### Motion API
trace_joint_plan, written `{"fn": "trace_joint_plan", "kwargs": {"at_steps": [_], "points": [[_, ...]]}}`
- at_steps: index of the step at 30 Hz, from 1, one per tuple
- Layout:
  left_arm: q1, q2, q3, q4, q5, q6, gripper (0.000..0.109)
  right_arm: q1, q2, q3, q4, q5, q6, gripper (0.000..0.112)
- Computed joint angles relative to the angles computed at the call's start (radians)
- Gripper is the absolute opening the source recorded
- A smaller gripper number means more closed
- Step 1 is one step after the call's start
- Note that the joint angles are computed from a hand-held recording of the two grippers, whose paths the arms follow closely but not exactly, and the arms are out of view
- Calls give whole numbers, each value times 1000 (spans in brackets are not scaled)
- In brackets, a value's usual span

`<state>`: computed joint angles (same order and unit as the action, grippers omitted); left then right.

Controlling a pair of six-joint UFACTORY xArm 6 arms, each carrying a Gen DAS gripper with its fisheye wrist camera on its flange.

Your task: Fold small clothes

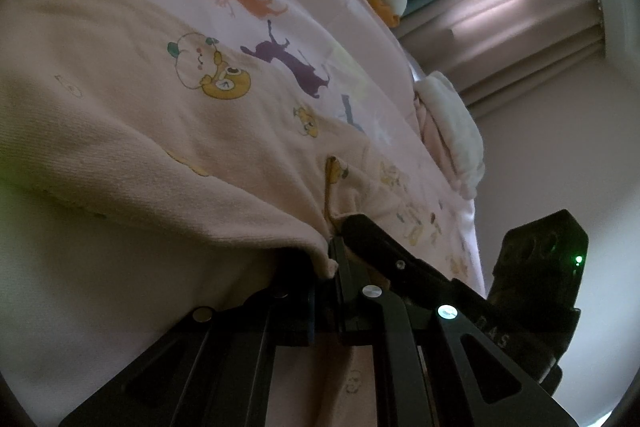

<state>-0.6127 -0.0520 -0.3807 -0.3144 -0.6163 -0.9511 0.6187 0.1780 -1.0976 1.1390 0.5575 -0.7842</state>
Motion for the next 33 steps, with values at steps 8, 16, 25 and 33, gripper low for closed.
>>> {"fn": "trace_joint_plan", "kwargs": {"at_steps": [8, 16, 25, 33], "points": [[-7, 3, 0, 8, -14, -22, 10, -29, -14, 4, 135, 121, -150, 64], [-11, 17, -10, 9, -21, -29, 10, -97, -15, 4, 203, 300, -202, 69], [29, 37, -3, 104, -63, -118, 10, -89, -14, 1, 179, 306, -173, 68], [55, 71, -23, 161, -99, -180, 10, -35, -173, 66, -295, 111, 180, 67]]}}
